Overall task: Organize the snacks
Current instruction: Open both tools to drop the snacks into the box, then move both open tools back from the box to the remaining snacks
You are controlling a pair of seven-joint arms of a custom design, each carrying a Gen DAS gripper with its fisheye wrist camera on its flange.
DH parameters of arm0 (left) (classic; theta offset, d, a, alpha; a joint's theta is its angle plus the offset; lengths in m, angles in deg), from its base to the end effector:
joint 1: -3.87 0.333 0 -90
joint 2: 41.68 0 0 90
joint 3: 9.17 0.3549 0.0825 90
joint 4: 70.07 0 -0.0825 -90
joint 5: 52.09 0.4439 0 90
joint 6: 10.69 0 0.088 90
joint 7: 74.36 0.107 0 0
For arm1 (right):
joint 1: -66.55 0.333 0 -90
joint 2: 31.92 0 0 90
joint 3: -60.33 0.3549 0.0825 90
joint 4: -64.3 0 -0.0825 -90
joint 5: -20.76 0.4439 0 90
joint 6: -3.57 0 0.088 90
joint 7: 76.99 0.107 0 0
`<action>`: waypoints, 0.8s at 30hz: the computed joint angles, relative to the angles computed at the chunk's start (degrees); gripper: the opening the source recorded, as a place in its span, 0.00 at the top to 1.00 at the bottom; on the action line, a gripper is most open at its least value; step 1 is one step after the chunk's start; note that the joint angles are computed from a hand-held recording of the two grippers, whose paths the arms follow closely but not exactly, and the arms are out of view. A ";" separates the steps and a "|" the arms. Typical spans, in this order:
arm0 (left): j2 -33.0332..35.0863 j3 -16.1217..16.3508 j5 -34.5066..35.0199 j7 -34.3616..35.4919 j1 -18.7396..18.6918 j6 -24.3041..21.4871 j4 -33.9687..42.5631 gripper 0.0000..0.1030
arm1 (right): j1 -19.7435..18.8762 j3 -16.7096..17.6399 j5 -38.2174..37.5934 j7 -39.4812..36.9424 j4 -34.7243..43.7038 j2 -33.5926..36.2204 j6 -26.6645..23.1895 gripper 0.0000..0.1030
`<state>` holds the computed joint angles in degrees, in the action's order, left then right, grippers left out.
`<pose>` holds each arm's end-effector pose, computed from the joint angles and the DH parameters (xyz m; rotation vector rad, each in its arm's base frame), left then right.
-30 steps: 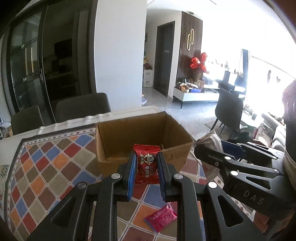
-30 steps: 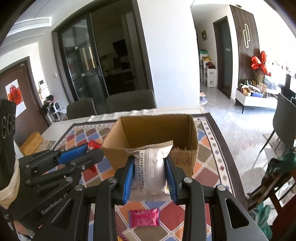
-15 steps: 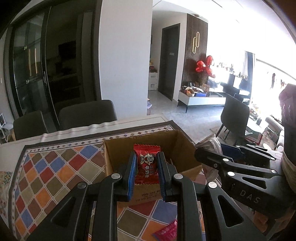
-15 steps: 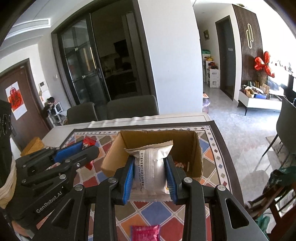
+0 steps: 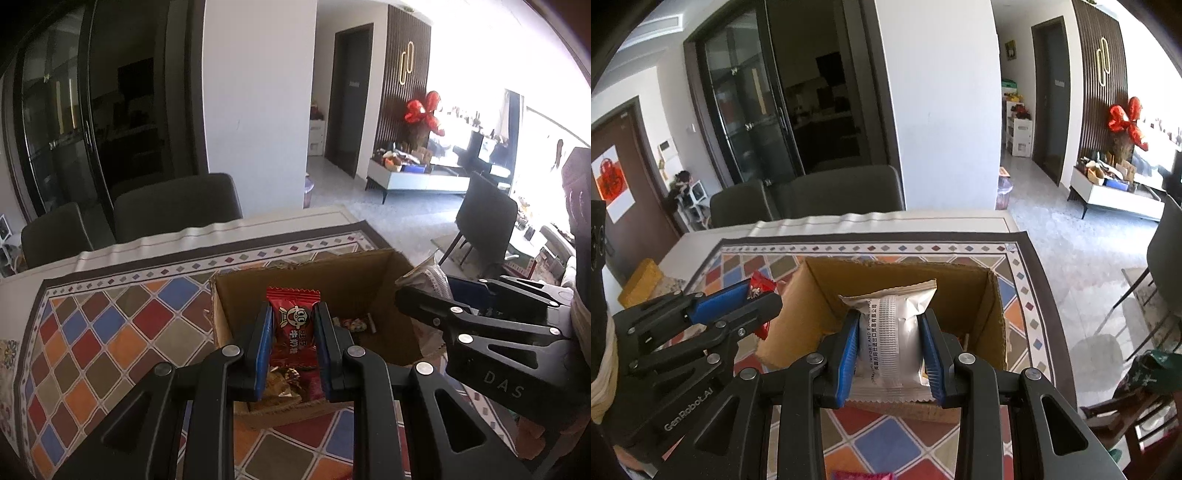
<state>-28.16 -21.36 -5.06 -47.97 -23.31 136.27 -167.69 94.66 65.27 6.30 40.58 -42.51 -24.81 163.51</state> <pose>0.5726 -0.4658 0.5399 -1.6514 1.8466 -0.8700 0.5841 0.3903 0.5585 -1.9025 1.4161 -0.4575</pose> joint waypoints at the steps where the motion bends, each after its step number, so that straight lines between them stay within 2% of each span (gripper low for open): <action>1: 0.46 -0.03 -0.39 0.40 0.12 -0.17 0.41 0.78 | -0.03 0.01 0.14 -0.13 0.42 0.41 -0.34 0.67; 5: 2.15 0.24 -1.56 1.87 0.16 -0.86 1.77 0.75 | 0.05 -0.32 1.02 -1.18 2.18 2.44 -1.56 0.67; 6: 2.52 0.39 -1.68 2.00 -0.01 -1.63 2.17 0.71 | 0.26 -0.56 0.78 -1.03 2.71 2.90 -2.00 0.67; 7: 2.60 0.57 -1.55 1.73 -0.19 -1.88 2.27 0.62 | 0.68 -1.13 -0.39 -0.04 3.19 3.37 -2.33 0.66; 8: 2.40 0.85 -1.02 0.96 -0.36 -1.71 1.95 0.57 | 1.30 -1.85 -2.27 1.42 3.50 3.60 -2.97 0.60; 10: 1.85 1.09 -0.19 -0.37 -0.52 -1.47 1.11 0.57 | 2.37 -3.00 -6.02 4.67 3.88 3.74 -4.38 0.51; 11: 1.53 1.13 0.23 -0.90 -0.54 -1.33 0.62 0.57 | 2.66 -3.35 -7.78 6.21 3.53 3.49 -4.43 0.50; 19: -3.19 0.09 7.26 -6.78 -1.21 -0.85 -4.61 0.50 | 1.91 -2.61 -16.73 15.28 -2.22 -1.20 -2.40 0.50; 22: -5.61 -0.97 9.92 -9.46 -1.16 -0.80 -6.96 0.48 | 1.02 -1.59 -21.32 20.08 -5.00 -3.75 -1.32 0.49; 24: -7.27 -1.87 11.18 -11.16 -1.03 -1.20 -8.60 0.45 | -0.17 -0.38 -21.84 21.09 -7.48 -5.75 0.56 0.48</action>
<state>-35.43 -23.23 6.12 -59.13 -24.34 135.07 -176.29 94.49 64.89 -15.54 61.68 -49.99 -30.56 164.07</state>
